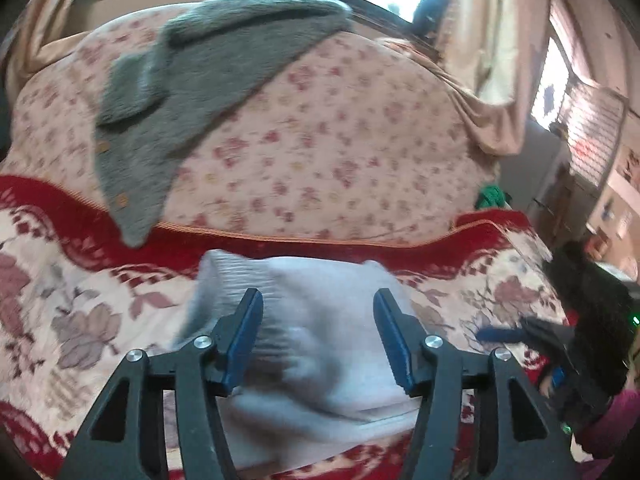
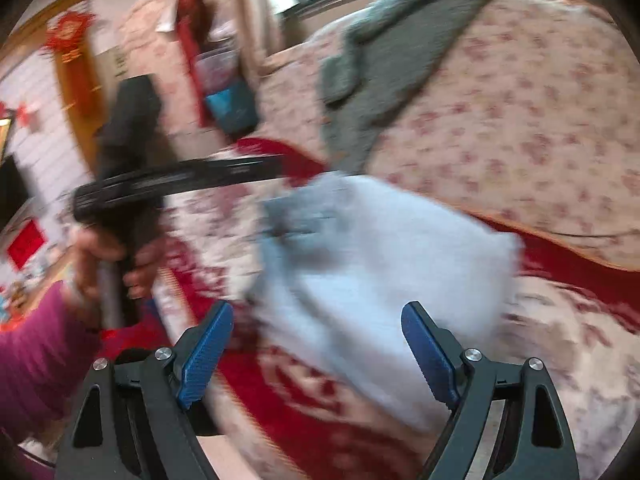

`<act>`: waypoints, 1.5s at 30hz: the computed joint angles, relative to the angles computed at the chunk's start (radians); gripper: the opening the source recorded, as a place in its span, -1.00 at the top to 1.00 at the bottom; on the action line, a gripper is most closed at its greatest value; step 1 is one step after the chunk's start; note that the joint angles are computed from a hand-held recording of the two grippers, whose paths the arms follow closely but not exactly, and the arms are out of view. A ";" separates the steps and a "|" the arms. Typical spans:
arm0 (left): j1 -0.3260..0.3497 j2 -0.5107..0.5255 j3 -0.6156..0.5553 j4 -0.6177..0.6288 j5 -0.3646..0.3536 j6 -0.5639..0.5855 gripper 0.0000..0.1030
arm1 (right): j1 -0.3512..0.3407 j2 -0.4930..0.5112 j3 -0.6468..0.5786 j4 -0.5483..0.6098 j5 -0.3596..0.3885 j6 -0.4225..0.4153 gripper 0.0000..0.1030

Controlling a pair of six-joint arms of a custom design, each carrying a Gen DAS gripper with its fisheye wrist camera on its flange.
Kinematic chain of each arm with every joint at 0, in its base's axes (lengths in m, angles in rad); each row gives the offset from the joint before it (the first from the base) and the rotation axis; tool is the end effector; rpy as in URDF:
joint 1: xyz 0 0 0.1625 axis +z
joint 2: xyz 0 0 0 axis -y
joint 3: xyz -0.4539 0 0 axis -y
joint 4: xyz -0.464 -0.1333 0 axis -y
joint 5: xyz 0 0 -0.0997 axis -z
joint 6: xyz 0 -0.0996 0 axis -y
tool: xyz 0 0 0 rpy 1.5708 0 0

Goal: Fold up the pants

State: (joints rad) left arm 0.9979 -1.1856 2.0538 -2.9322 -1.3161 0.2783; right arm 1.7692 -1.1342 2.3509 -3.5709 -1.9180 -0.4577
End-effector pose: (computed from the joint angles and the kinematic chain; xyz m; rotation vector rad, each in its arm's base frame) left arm -0.1942 -0.5933 0.1913 1.0993 2.6488 -0.7676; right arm 0.1940 -0.4604 0.1426 0.6430 -2.4593 0.9810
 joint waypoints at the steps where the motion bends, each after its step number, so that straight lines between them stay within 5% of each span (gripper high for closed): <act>1: -0.010 0.009 0.002 -0.001 0.016 0.000 -0.16 | -0.001 -0.001 -0.001 -0.007 -0.030 -0.001 -0.75; 11: -0.022 0.068 0.032 -0.003 0.192 -0.034 -0.16 | -0.045 0.048 -0.040 -0.022 -0.086 0.055 -0.75; 14: -0.004 0.059 0.048 -0.005 0.195 -0.039 -0.16 | -0.043 0.101 -0.076 -0.003 -0.142 0.062 -0.75; 17: 0.012 0.050 0.068 -0.022 0.181 -0.042 -0.15 | -0.051 0.115 -0.070 0.037 -0.110 0.095 -0.76; 21: 0.026 0.040 0.086 -0.034 0.172 -0.068 -0.16 | -0.026 0.148 -0.068 -0.006 -0.170 0.030 -0.77; 25: 0.026 0.029 0.099 -0.042 0.169 -0.107 -0.16 | -0.034 0.090 -0.049 0.046 -0.114 0.081 -0.77; 36: -0.062 0.010 0.155 -0.167 0.286 -0.120 -0.38 | -0.008 0.060 -0.063 0.056 -0.147 0.139 -0.77; 45: -0.013 -0.012 0.120 -0.110 0.218 -0.203 -0.77 | -0.086 -0.016 -0.049 0.152 -0.025 0.232 -0.95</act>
State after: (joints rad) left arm 0.9844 -1.1972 2.1734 -3.0423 -1.0980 0.0757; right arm 1.6834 -1.1498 2.3019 -3.4193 -1.9428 -0.2255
